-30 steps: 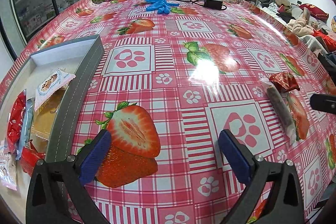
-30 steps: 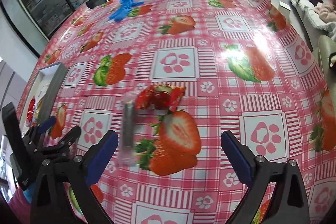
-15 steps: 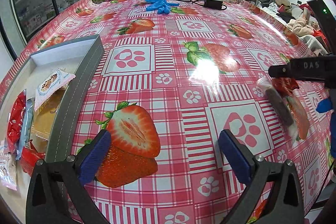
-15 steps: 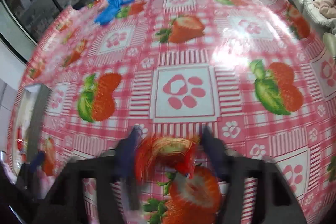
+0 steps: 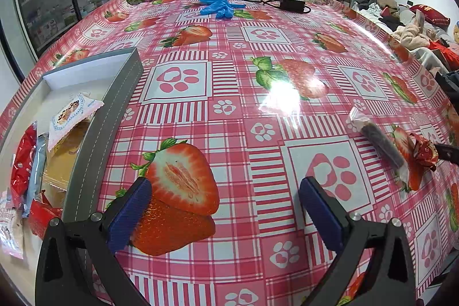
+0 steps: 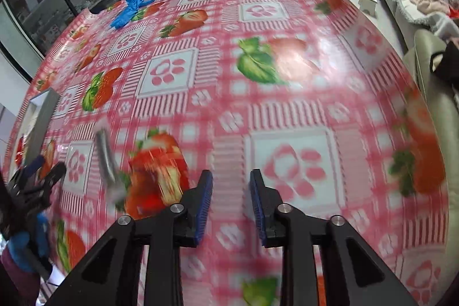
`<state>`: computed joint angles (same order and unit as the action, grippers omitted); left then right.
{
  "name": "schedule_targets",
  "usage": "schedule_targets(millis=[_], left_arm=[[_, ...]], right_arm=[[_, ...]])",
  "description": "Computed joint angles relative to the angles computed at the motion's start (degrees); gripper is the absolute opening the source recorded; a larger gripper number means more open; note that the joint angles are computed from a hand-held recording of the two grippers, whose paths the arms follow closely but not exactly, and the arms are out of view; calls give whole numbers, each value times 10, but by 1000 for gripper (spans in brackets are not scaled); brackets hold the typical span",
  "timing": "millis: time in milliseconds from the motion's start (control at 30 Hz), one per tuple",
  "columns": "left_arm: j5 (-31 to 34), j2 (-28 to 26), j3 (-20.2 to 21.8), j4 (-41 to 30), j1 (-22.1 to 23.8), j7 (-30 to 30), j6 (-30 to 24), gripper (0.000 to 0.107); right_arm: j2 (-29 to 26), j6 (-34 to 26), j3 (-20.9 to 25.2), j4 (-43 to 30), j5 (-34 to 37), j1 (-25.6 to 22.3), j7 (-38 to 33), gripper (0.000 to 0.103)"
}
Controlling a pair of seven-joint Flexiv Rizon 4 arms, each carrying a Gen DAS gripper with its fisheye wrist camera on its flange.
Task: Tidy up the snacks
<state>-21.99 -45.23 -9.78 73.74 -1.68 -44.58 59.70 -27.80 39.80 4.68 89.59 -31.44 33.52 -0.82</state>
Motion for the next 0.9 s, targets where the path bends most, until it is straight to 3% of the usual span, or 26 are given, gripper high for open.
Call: schedule_targets(millis=[33, 67, 133, 200, 333, 533, 667, 867, 900], left_arm=[[0, 0, 0, 0, 0, 0, 0, 103], [1, 0, 1, 0, -1, -1, 0, 103], [9, -1, 13, -6, -7, -17, -7, 103], [21, -1, 36, -26, -18, -58, -51, 103], [-22, 15, 1, -27, 3, -78, -137, 103], [-44, 2, 0, -74, -24, -161, -222, 103], [-27, -3, 10, -80, -53, -206, -206, 103], [122, -14, 82, -99, -127, -236, -136, 103], [133, -7, 74, -80, -121, -224, -100, 103]], right_arm=[[7, -1, -2, 10, -7, 3, 11, 97], [15, -10, -7, 21, -21, 10, 28, 101], [24, -14, -12, 38, -49, 16, 55, 101], [26, 6, -4, 50, -48, 7, 65, 102], [23, -1, -8, 56, -80, 14, 80, 102], [-2, -65, -7, 31, -116, 34, 36, 103], [8, -38, -12, 57, -145, 34, 63, 103], [9, -37, -14, 67, -176, 38, 87, 103], [9, -37, -13, 68, -179, 38, 88, 103]])
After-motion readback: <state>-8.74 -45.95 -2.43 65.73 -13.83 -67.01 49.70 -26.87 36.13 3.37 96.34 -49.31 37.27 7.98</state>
